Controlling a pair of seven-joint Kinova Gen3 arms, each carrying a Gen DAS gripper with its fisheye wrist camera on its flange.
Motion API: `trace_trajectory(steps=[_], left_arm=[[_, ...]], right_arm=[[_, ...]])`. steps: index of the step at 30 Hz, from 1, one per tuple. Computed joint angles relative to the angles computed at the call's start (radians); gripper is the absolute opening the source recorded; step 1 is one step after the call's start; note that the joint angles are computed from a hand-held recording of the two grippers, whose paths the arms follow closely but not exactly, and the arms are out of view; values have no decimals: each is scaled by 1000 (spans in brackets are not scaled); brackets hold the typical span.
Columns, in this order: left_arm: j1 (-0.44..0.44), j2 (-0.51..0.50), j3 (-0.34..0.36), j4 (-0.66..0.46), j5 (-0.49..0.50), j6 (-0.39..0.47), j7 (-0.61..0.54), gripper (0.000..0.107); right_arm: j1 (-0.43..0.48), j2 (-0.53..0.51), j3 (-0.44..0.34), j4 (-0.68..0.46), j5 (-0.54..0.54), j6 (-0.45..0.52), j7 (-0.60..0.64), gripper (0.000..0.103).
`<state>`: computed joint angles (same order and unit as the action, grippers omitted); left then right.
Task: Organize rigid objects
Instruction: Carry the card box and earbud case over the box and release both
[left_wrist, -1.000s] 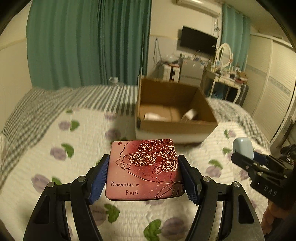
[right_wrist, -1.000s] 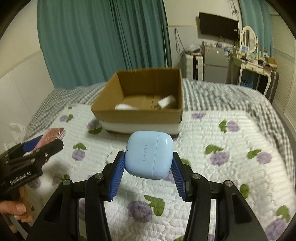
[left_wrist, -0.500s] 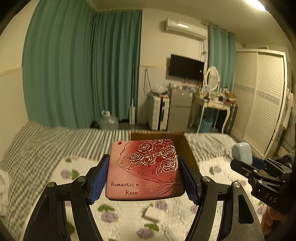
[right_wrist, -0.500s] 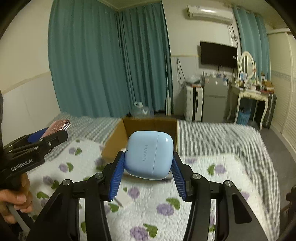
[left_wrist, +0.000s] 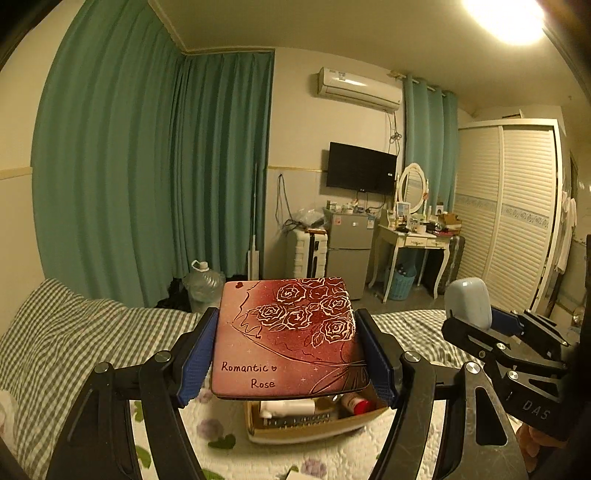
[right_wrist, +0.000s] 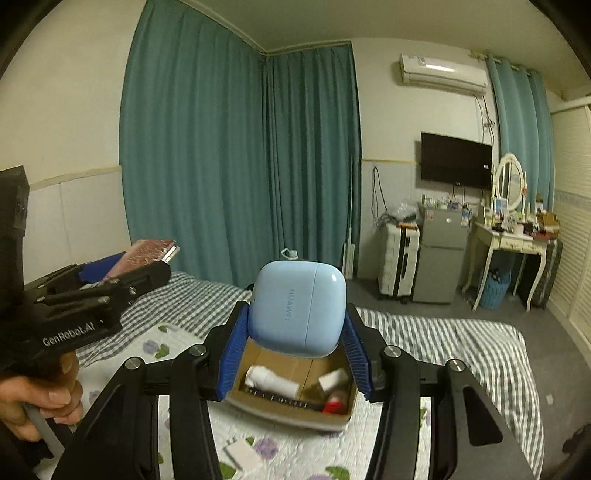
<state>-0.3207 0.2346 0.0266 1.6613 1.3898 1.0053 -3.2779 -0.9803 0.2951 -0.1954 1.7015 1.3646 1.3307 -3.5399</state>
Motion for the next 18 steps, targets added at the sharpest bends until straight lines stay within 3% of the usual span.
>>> trace_trajectory(steps=[8, 18], left_arm=[[61, 69, 45, -57, -20, -94, 8, 73], [151, 227, 127, -218, -263, -251, 225, 73]], right_arm=[[62, 20, 35, -29, 28, -63, 93, 49], [186, 70, 93, -20, 19, -251, 103, 49]])
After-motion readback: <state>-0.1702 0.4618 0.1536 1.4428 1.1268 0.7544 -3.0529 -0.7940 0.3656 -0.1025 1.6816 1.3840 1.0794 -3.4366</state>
